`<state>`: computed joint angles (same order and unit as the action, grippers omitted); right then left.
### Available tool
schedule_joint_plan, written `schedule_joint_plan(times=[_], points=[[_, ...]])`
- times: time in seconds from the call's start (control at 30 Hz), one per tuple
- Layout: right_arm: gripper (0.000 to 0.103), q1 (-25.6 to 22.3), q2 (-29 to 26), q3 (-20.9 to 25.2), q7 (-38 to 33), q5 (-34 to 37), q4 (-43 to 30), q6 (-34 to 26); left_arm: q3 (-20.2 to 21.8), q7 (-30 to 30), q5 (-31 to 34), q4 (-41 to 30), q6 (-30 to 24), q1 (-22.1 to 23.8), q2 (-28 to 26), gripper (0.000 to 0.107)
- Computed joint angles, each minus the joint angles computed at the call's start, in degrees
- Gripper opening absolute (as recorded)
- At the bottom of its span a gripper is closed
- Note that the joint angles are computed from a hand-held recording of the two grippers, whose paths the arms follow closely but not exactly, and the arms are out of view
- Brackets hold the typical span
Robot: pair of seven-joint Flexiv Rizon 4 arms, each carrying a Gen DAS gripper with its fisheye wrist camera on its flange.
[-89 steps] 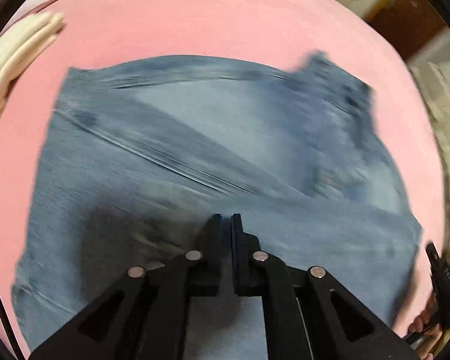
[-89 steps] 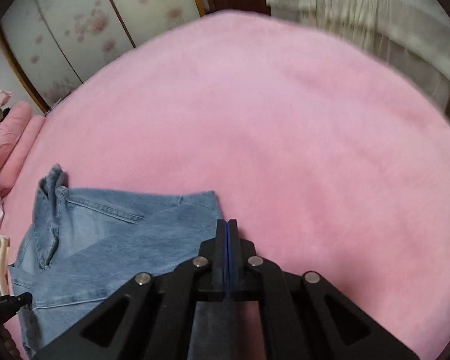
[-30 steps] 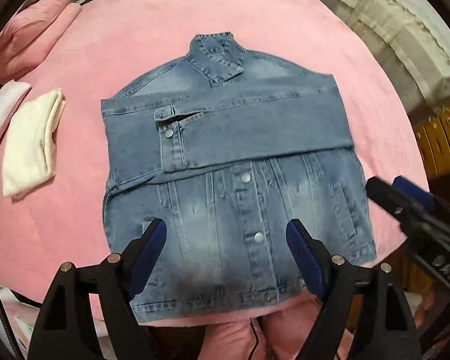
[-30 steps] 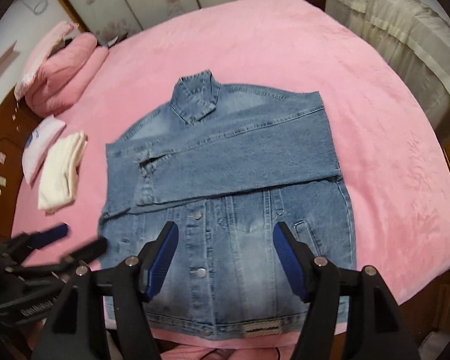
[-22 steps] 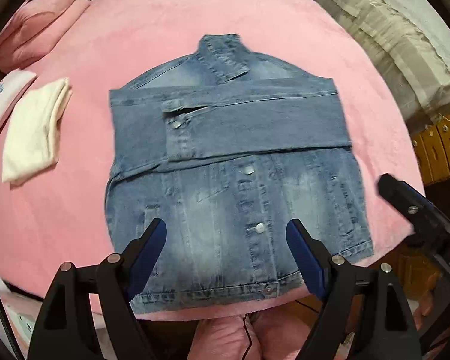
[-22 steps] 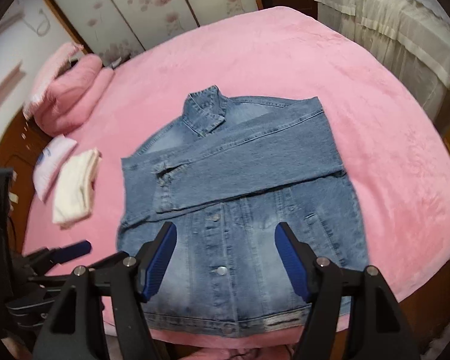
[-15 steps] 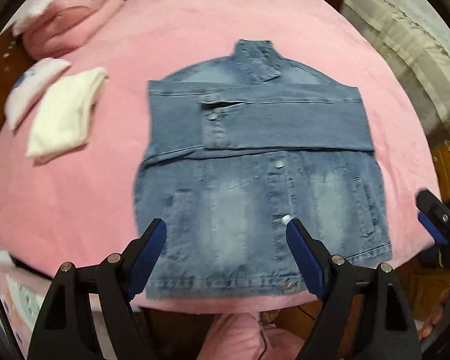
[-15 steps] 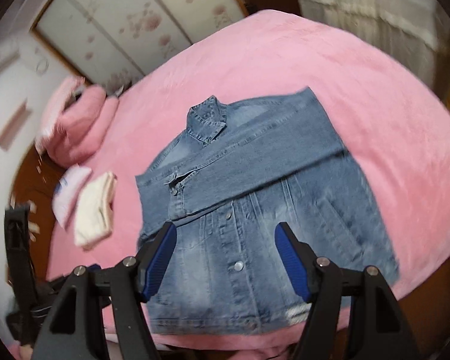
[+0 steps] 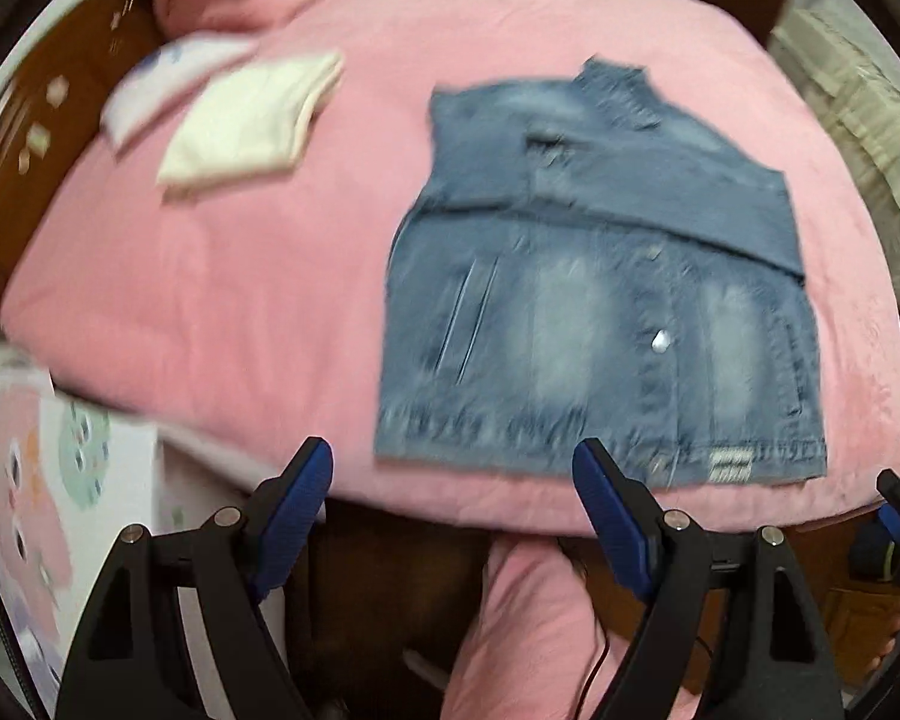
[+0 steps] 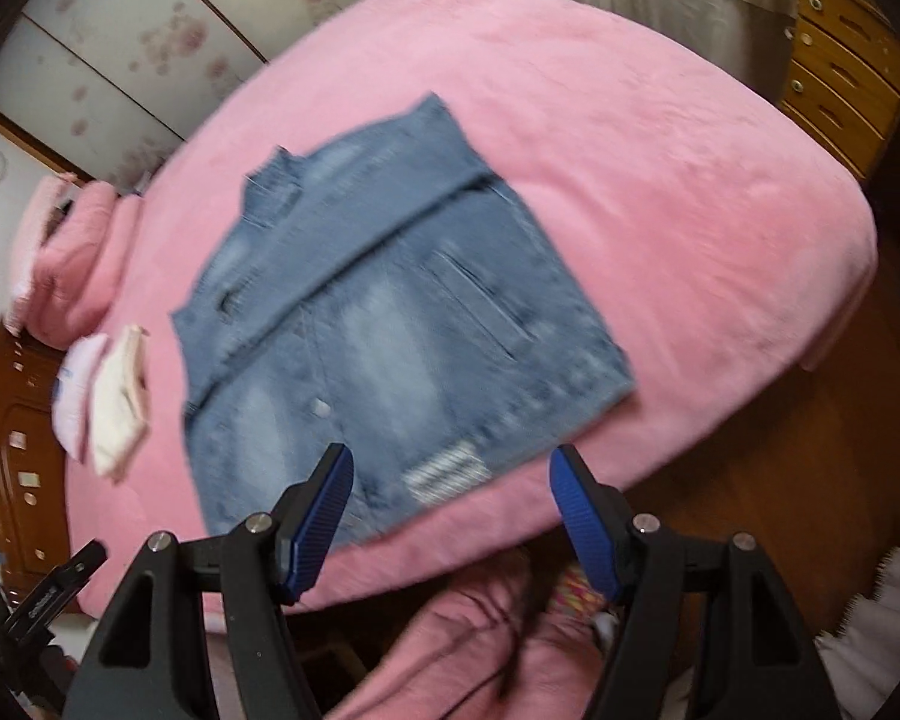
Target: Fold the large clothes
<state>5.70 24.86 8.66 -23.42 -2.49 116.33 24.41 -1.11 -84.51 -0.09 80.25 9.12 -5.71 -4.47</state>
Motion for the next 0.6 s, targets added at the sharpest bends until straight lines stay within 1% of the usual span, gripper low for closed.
schedule_joint_plan(times=[0.07, 0.1, 0.17, 0.23, 0.27, 0.33, 0.43, 0.53, 0.6], points=[[0.068, -0.2, 1.2, -0.2, 0.0, 1.1, 1.8, -0.8, 1.0, -1.4, -1.4, 0.6, -3.6, 1.2, -0.3, 0.081], [0.068, -0.3, 1.7, -0.5, 0.9, 2.7, 2.6, -1.2, 1.5, -3.2, -1.4, 0.9, -5.1, 1.8, -0.6, 0.081], [0.068, -0.6, 2.4, -1.0, 1.9, 5.0, 4.4, -1.3, 2.3, -4.7, -2.3, 3.1, -4.2, 2.8, -0.4, 0.082], [0.068, -1.1, 3.1, -1.3, 2.4, 6.7, 7.8, 2.8, 3.1, -6.1, -3.8, 5.8, -2.2, 3.9, -0.3, 0.095], [0.068, -1.4, 3.2, -1.4, 2.9, 7.2, 8.8, 4.1, 3.4, -6.8, -4.4, 6.7, -1.9, 4.4, -0.5, 0.096], [0.068, -2.2, 2.9, -1.6, 4.3, 8.1, 11.6, 8.5, 3.6, -7.7, -6.2, 8.4, -1.2, 5.4, -1.3, 0.096], [0.068, -3.6, 1.7, -1.8, 7.1, 8.8, 15.7, 16.0, 3.5, -9.3, -6.9, 10.0, -1.1, 6.1, -3.6, 0.096], [0.068, -4.3, 0.2, -2.4, 9.8, 9.5, 17.6, 19.0, 3.4, -11.7, -7.7, 11.1, -0.8, 6.5, -6.3, 0.096], [0.068, -4.3, -1.0, -3.7, 11.2, 11.5, 17.8, 18.3, 3.5, -13.5, -8.2, 11.8, 0.2, 6.6, -8.0, 0.096]])
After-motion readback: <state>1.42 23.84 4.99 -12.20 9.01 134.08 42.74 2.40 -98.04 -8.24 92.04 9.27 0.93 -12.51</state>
